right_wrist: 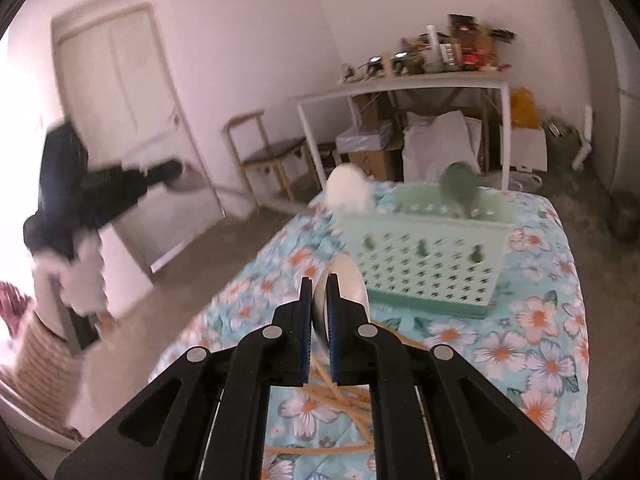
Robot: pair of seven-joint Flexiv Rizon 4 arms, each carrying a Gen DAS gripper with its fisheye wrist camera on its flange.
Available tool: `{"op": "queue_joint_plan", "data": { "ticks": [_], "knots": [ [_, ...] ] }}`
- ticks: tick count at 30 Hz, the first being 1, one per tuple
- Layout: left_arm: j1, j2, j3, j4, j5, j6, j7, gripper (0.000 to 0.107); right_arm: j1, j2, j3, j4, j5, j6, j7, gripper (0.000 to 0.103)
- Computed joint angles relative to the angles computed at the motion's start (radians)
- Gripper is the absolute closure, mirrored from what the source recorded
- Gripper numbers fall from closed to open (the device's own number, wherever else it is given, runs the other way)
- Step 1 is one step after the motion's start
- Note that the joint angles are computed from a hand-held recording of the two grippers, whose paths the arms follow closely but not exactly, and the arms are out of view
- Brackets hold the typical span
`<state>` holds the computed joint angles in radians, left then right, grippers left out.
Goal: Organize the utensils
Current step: 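Insert the metal spoon into the green holder with the left tool while the right carries the ceramic spoon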
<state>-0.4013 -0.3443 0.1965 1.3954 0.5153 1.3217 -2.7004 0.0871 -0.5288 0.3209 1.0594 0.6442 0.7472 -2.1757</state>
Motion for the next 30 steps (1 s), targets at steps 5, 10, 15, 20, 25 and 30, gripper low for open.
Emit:
{"op": "queue_joint_plan", "data": {
  "ticks": [5, 10, 15, 20, 25, 30],
  "knots": [
    [0.005, -0.060, -0.017, -0.109, -0.027, -0.029, 0.082, 0.104, -0.036, -0.020, 0.006, -0.059, 0.051, 0.010, 0.018, 0.096],
    [-0.021, -0.132, -0.003, -0.262, -0.010, -0.153, 0.156, 0.104, -0.067, -0.026, 0.016, -0.093, 0.092, 0.033, -0.003, 0.096],
    [-0.028, -0.201, -0.001, -0.390, -0.005, -0.236, 0.223, 0.104, -0.087, -0.026, 0.025, -0.112, 0.121, 0.048, -0.027, 0.096],
    [-0.048, -0.299, 0.009, -0.574, 0.015, -0.408, 0.342, 0.104, -0.118, -0.043, 0.041, -0.159, 0.175, 0.035, -0.051, 0.096],
    [-0.033, -0.425, -0.021, -0.783, -0.029, -0.581, 0.491, 0.104, -0.163, -0.054, 0.066, -0.206, 0.258, -0.011, -0.086, 0.096],
    [0.006, -0.563, -0.062, -0.984, -0.135, -0.677, 0.592, 0.104, -0.164, -0.063, 0.055, -0.235, 0.276, -0.009, -0.095, 0.096]
  ]
}}
